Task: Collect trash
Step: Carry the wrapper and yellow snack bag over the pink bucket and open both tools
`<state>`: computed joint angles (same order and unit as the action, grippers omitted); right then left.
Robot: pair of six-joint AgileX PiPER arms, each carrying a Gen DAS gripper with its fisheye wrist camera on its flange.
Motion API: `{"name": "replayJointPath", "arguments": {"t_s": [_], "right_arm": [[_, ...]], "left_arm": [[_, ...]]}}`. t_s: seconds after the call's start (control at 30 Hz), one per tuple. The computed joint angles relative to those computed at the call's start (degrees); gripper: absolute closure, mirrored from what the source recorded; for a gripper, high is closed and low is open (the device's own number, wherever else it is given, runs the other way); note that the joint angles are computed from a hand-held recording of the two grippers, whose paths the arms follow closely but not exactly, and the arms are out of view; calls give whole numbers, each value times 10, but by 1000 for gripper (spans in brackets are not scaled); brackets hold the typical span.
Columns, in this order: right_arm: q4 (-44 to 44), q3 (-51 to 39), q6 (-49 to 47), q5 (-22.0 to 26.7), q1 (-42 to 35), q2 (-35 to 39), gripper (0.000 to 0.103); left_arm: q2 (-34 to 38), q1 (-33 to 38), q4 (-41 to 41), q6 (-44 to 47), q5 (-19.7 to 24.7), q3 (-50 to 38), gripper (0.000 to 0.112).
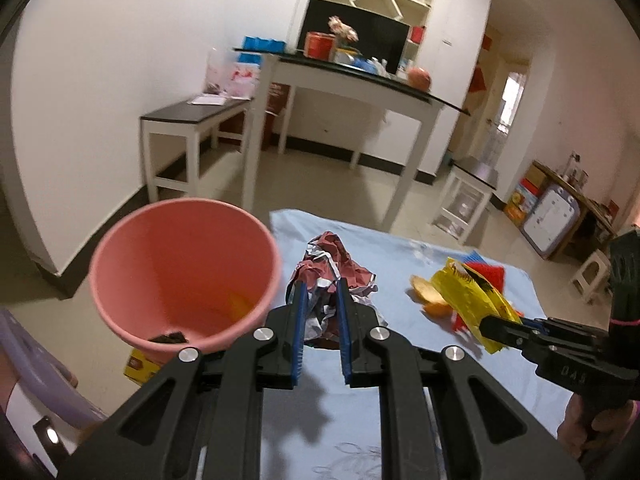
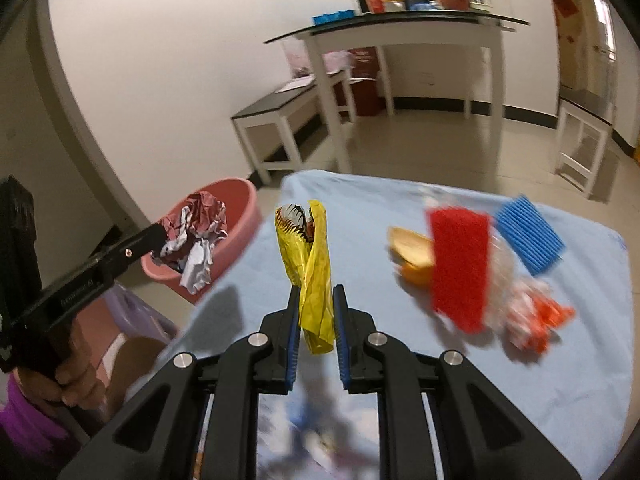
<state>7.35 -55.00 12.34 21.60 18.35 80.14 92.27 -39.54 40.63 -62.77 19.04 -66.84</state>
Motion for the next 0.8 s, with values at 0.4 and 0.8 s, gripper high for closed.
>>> {"name": "replayJointPath", "arguments": {"t_s": [0.4, 0.8], "right_arm": [[-2, -277, -10, 69, 89, 201, 88], [23, -502, 12, 170, 116, 392, 87]], "left_arm": [[-49, 96, 46, -45, -5, 55, 98], [5, 169, -67, 74, -41, 56, 98]]}}
